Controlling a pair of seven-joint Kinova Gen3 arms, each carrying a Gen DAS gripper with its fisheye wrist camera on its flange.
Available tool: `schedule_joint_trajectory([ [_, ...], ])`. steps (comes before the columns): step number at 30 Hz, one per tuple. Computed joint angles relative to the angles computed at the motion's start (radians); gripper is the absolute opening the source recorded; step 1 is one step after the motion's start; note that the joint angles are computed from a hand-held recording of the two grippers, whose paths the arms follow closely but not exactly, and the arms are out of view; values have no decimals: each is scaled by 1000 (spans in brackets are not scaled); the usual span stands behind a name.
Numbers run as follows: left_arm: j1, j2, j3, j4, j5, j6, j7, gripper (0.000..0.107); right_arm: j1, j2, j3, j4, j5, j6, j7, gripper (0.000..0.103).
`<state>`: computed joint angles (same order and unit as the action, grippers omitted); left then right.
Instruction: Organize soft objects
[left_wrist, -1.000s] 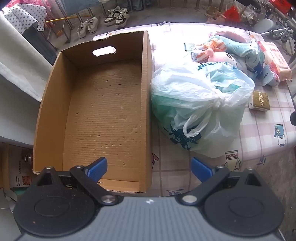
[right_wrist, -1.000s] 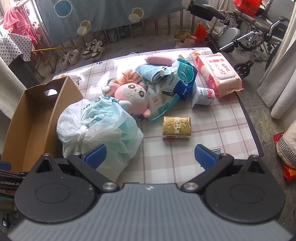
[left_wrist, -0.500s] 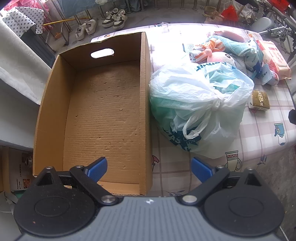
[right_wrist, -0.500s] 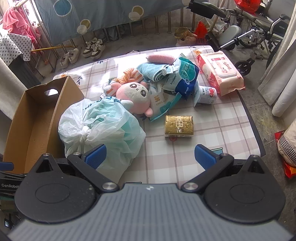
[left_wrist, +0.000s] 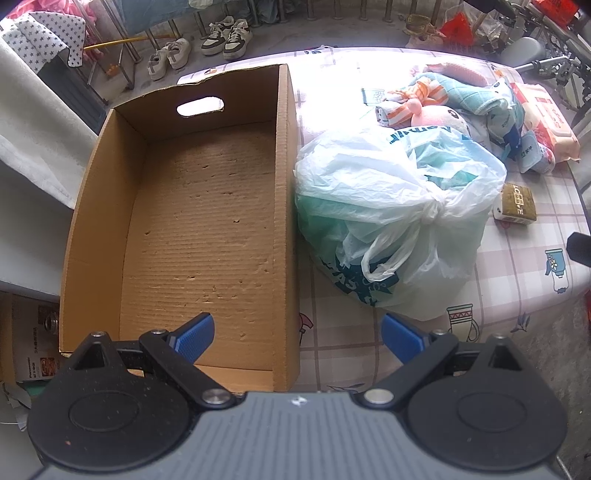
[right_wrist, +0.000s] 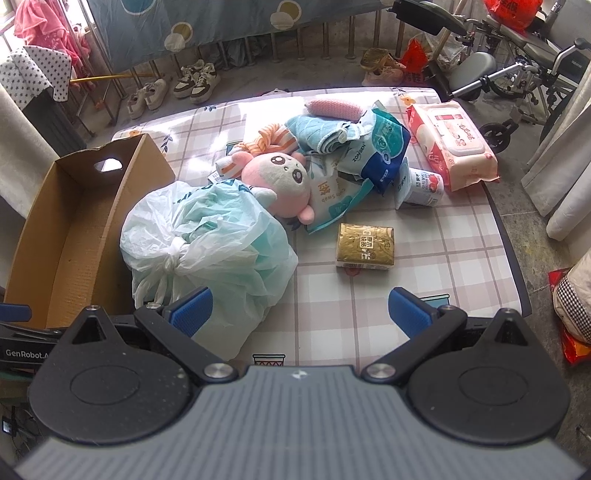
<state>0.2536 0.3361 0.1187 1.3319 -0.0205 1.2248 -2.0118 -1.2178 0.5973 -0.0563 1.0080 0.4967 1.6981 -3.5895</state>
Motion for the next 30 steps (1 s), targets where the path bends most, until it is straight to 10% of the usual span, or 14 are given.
schedule_joint_trajectory([
  [30, -12, -4, -4, 10, 3, -9, -6, 98, 8, 6, 1, -9, -14, -13, 38, 102],
])
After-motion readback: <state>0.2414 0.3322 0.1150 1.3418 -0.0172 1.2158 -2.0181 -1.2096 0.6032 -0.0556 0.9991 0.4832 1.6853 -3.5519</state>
